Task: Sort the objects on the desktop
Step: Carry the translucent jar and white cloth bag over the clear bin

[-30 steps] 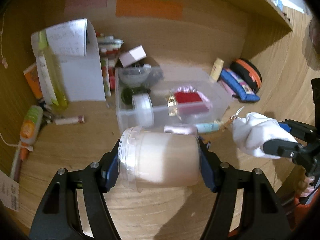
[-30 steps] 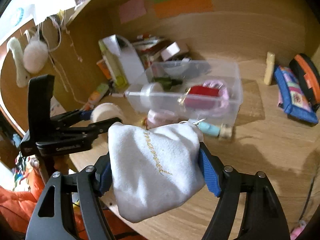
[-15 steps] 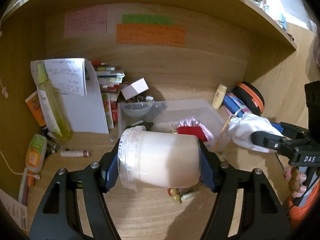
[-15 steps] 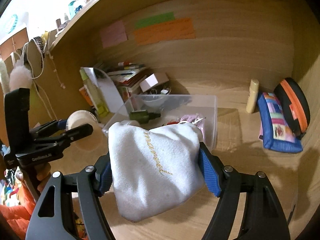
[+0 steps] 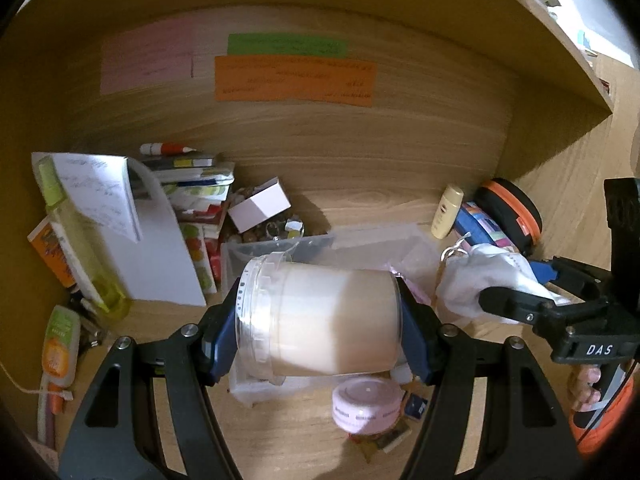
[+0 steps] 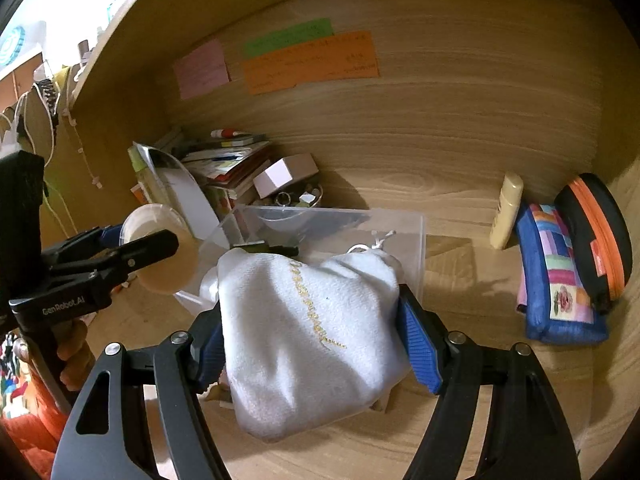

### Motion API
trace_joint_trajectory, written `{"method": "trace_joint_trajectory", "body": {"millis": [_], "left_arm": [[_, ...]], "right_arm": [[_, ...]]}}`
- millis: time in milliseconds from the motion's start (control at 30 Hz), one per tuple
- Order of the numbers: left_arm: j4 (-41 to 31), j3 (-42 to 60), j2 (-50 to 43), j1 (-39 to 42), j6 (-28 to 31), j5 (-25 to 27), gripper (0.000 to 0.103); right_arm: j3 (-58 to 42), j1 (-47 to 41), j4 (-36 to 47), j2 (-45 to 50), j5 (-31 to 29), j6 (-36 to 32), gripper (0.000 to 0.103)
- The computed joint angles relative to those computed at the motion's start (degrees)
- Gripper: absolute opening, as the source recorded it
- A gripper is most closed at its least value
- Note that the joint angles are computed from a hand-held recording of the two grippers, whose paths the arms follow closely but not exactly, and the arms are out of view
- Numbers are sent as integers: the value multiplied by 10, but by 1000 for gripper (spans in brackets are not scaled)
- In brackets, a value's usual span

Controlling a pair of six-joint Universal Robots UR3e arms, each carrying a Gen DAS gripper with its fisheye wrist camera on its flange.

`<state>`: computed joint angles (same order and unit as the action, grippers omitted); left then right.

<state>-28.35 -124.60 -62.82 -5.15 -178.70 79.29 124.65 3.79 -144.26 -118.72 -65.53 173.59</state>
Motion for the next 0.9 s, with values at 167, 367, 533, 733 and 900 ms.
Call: {"method": "trace_joint_trajectory", "body": {"millis": [167,367,533,733,900], "left_arm": [[15,38,-61,-12,-2,8,68],[26,77,-141,-22,-4,9,68],[36,94,-192,-31,-3,14,68],[59,87,-220,-35,-2,29,68],[61,85,-231,-31,4,30,68]], "right_arm": [[-21,6,-26,45,-11,2,72],[-52,24,-58,115,-40,9,72],[-69,39,-76,169,-59,9,72],[-71,60,-105,205,-82,2,72],[-84,77,-105,248,-94,0,72]]}}
